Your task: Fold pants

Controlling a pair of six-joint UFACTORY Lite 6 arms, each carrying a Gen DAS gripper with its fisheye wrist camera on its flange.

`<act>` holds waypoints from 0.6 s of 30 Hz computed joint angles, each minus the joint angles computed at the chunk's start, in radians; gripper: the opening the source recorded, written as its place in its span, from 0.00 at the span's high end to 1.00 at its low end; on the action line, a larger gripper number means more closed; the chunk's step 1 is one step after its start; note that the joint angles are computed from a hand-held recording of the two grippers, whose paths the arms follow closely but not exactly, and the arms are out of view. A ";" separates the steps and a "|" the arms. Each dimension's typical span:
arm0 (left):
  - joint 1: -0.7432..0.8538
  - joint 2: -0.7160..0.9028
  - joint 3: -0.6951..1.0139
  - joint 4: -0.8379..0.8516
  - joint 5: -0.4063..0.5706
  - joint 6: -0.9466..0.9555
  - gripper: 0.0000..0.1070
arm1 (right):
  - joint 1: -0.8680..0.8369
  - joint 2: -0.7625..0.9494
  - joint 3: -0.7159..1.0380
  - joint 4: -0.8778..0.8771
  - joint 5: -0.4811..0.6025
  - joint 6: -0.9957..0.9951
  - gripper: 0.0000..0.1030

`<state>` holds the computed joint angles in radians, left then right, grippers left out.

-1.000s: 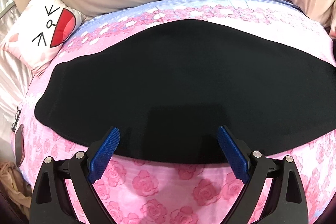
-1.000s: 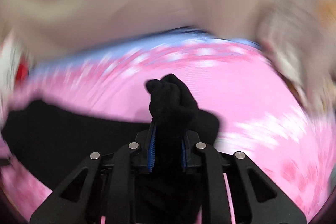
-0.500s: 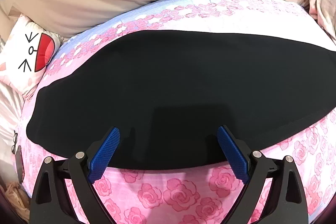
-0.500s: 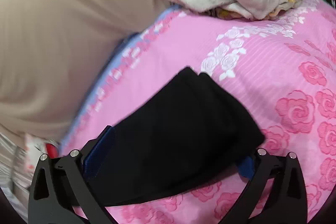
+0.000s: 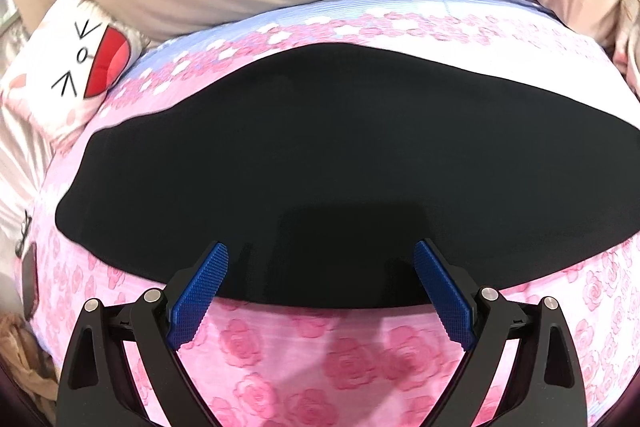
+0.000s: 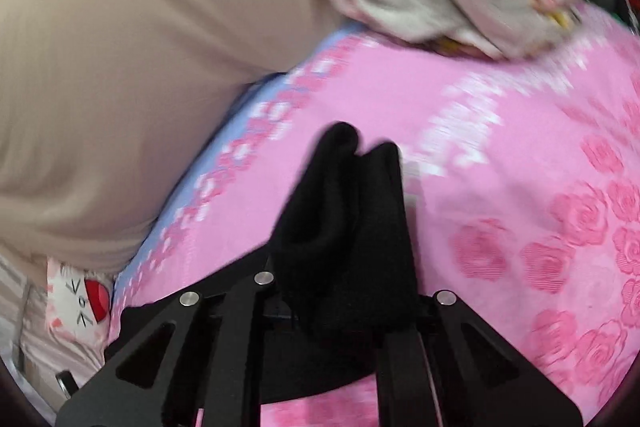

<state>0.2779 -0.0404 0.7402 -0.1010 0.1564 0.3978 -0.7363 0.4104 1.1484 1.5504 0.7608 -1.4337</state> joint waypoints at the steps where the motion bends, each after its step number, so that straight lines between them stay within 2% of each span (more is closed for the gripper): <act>1: 0.025 0.006 0.003 -0.097 0.002 0.105 0.14 | 0.067 -0.072 -0.025 -0.026 -0.020 0.025 0.90; 6: 0.181 0.049 0.041 -0.570 0.055 0.628 0.14 | 0.439 -0.241 -0.084 -0.064 -0.148 0.102 0.90; 8: 0.261 0.072 0.064 -0.714 0.088 0.803 0.14 | 0.648 -0.209 -0.039 -0.071 -0.235 0.142 0.90; 11: 0.370 0.122 0.125 -0.790 0.137 0.914 0.14 | 0.885 -0.073 0.103 -0.120 -0.333 0.235 0.90; 15: 0.503 0.220 0.239 -0.803 0.197 0.957 0.14 | 1.168 0.178 0.394 -0.474 -0.454 0.622 0.91; 18: 0.576 0.289 0.327 -0.784 0.236 0.946 0.14 | 1.287 0.335 0.565 -0.788 -0.500 0.927 0.91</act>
